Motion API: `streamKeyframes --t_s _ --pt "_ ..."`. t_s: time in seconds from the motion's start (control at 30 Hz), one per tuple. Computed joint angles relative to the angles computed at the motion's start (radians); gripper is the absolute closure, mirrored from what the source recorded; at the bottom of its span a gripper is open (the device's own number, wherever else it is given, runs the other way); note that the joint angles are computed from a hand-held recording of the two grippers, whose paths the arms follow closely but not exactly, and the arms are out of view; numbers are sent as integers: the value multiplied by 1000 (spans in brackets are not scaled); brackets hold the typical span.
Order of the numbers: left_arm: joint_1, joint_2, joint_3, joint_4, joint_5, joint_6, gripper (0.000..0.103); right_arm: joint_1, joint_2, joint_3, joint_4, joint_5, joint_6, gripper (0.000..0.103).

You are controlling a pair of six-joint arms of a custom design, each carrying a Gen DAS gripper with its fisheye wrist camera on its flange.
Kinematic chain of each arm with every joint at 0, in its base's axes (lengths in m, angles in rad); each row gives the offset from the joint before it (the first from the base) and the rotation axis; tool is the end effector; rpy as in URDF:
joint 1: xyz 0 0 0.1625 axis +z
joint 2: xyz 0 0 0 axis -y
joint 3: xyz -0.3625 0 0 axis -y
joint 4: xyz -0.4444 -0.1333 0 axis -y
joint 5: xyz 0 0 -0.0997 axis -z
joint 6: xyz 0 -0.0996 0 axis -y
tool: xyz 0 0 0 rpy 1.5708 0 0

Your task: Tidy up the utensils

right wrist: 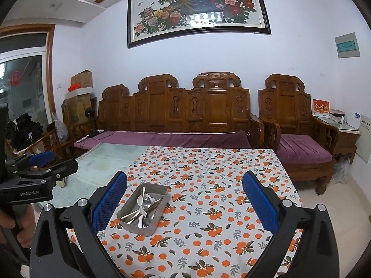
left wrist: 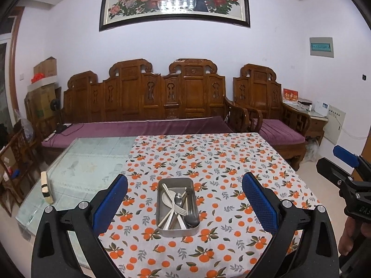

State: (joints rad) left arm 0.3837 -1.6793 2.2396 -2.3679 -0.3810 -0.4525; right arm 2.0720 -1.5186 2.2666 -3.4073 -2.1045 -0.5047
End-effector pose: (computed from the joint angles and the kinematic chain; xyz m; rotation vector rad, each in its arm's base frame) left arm -0.3261 -0.3751 0.2741 0.6174 2.0920 -1.2519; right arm 0.2968 -0.3698 0.2708 0.7667 -2.1743 1.3756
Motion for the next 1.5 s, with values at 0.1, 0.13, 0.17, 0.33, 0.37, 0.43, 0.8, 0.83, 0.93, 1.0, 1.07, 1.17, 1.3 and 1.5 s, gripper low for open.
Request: streamKeyframes --t_s 0.1,0.13,0.17,0.33,0.37,0.43,0.8,0.83,0.93,1.0,1.07,1.17,1.3,1.5 --pt "-2 -2 2 1 -5 -4 8 0 1 -2 -3 -7 2 3" --pt "-1 -3 3 0 -7 -4 8 1 1 -1 -4 -8 4 3" --pt "-3 -5 5 5 -8 -9 8 1 -1 0 -6 -10 4 3" --pt "-2 -7 8 0 -11 -9 8 3 -4 4 -12 -15 2 3" --pt "-4 -9 9 4 -10 -12 8 2 -5 4 -10 -14 3 3" --pt "-4 -8 8 5 -10 -12 8 2 -6 5 -10 -13 4 3" --pt "-7 -15 13 10 -10 -12 8 2 -7 7 -11 -14 1 3" --pt "-8 -16 14 10 -11 -13 8 2 -8 7 -12 -13 1 3" --pt "-8 -15 14 11 -10 -15 8 1 -8 7 -10 -12 2 3" --pt "-9 -14 13 13 -8 -16 8 3 -3 5 -15 -15 2 3" --pt "-11 -17 17 4 -6 -10 8 5 -4 4 -13 -16 4 3" --pt "-13 -26 23 7 -6 -10 8 8 -8 7 -7 -16 8 3" --pt "-15 -32 26 15 -5 -14 8 17 -5 3 -1 -24 16 3" --pt "-16 -31 26 8 -4 -5 8 23 2 -2 -5 -32 17 3"
